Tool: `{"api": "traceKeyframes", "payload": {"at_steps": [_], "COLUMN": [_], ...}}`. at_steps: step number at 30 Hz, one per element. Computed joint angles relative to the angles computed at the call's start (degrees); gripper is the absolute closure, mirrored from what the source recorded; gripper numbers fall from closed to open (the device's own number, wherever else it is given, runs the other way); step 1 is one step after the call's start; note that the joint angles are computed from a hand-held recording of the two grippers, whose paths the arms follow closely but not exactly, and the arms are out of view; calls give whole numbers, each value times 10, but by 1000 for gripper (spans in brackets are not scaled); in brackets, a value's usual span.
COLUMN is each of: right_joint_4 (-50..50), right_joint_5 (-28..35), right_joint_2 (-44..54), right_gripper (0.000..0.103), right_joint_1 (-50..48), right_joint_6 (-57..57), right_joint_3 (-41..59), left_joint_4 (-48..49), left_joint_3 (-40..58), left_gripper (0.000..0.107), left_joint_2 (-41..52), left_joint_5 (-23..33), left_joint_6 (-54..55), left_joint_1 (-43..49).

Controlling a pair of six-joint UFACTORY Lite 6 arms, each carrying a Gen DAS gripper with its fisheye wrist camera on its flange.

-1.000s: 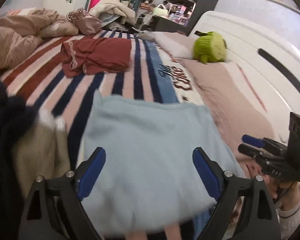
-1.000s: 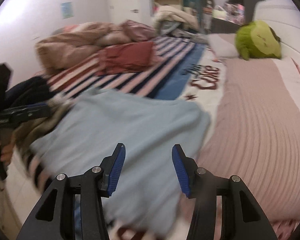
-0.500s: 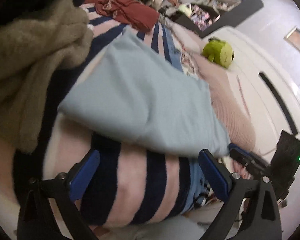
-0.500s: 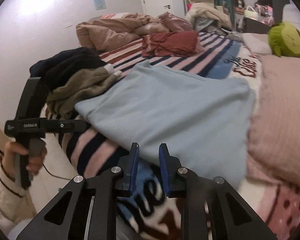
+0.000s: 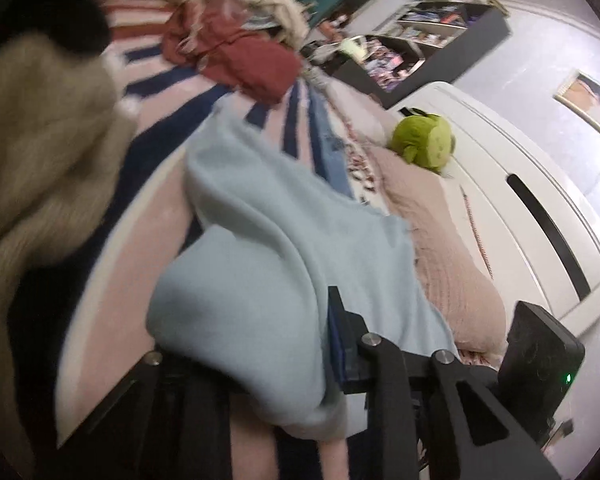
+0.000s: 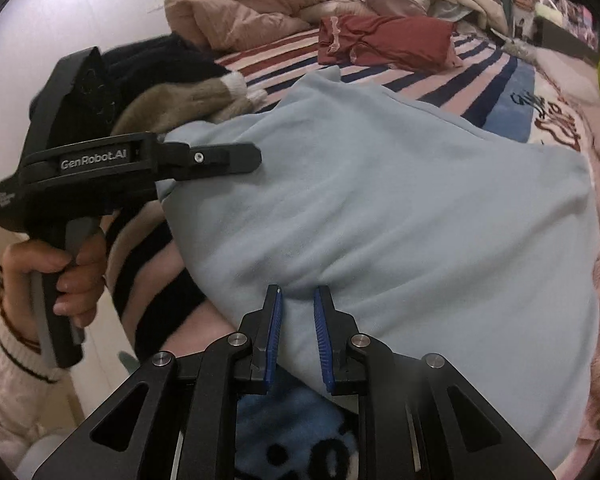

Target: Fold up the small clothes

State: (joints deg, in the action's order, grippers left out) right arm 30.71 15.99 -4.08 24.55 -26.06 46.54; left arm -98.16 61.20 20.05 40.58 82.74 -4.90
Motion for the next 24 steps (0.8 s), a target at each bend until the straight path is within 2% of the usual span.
{"api": "traceKeyframes", "payload": {"at_steps": [2, 4, 7, 13, 17, 21, 22, 23, 24], "right_joint_4": [83, 119, 118, 124, 165, 189, 203, 214, 223], "right_joint_5": [21, 29, 47, 165, 288, 340, 363, 379, 398], "right_joint_2": [-26, -90, -190, -391, -485, -511, -511, -506, -501], "right_gripper": [87, 81, 81, 81, 81, 81, 81, 81, 81], "right_joint_1": [-26, -52, -99, -292, -451, -542, -576, -604, -636], "right_joint_6": [-73, -98, -95, -136, -222, -284, -309, -331, -355], "right_joint_3": [-13, -49, -100, -183, -213, -236, -242, -246, -248], "left_joint_4": [7, 12, 39, 91, 162, 339, 382, 400, 394], "left_joint_3": [-1, 8, 27, 72, 147, 288, 309, 311, 296], "left_gripper": [87, 89, 92, 96, 96, 95, 92, 91, 85], "left_joint_2": [-22, -39, -53, -60, -9, 120, 146, 151, 143], "left_joint_5": [-16, -32, -41, -63, -62, -15, -26, -37, -52], "left_joint_6": [3, 5, -13, -47, -71, -222, -257, -270, -259], "left_joint_1": [-12, -30, -48, -136, -231, -304, -323, -332, -338]}}
